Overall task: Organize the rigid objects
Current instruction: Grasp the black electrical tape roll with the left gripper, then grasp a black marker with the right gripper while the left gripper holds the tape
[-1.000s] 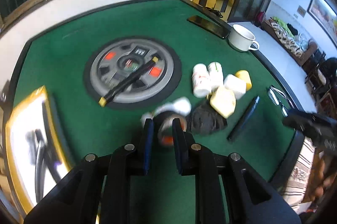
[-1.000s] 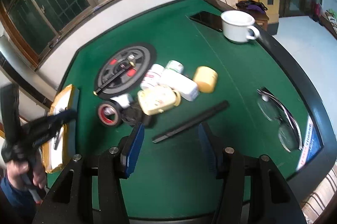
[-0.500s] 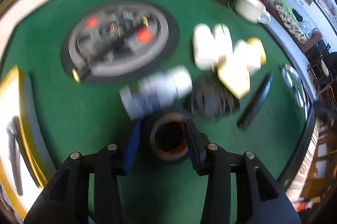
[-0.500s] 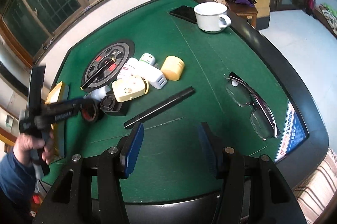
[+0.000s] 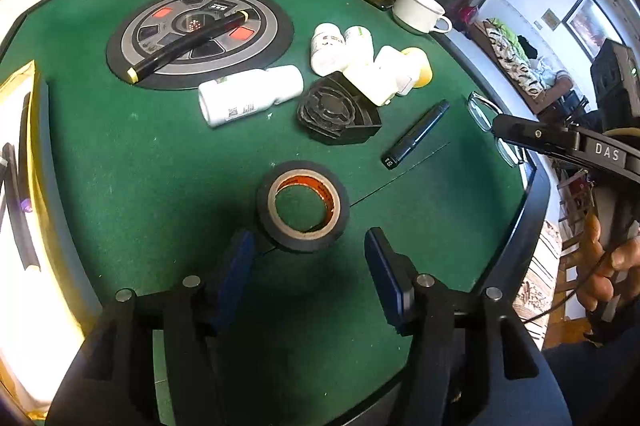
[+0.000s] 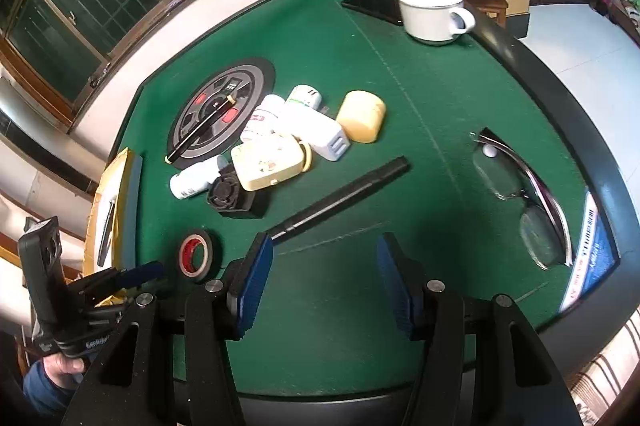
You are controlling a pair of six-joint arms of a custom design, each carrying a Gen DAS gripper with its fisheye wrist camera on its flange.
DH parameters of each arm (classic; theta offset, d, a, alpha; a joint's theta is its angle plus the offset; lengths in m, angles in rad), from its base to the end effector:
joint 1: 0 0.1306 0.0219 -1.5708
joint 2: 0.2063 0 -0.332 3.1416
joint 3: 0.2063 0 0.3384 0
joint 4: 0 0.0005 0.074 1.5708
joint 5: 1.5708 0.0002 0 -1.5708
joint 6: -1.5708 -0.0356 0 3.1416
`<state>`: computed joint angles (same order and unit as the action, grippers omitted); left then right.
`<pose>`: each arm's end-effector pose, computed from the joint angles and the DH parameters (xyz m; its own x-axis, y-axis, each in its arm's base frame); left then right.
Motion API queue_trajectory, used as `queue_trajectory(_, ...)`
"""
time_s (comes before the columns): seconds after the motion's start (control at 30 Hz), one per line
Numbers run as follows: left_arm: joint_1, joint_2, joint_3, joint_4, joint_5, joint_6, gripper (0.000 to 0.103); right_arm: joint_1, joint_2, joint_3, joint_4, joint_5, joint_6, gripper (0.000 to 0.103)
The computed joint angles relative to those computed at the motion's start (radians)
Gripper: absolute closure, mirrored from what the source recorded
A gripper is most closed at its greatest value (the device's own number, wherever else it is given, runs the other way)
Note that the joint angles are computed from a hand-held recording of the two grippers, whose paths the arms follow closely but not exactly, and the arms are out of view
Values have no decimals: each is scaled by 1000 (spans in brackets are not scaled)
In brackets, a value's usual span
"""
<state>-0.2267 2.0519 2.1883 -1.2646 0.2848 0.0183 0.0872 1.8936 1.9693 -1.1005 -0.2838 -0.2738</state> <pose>0.5959 -0.1482 0.3354 -0.8865 0.1865 -0.4236 0.3168 0.9117 -0.2617 0.5799 0.0602 0.3502 -0.8814 0.1835 -0.4352 0.0103 0.9287 0.3708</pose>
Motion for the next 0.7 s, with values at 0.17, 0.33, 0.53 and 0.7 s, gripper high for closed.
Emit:
queue_trajectory(0.17, -39, 107, 146, -80, -121, -52, 46, 1, 15, 13, -6, -8, -13, 51)
queue_trajectory(0.33, -57, 190, 251, -95, -188, -68, 41, -14, 25, 13, -13, -19, -20, 51)
queue_trajectory(0.53, -69, 124, 115, 21, -248, -68, 42, -34, 94, 101, -73, -42, -43, 51)
queue_trajectory(0.7, -54, 54, 1, 53, -222, -38, 42, -35, 239, 322, -221, -66, -79, 51)
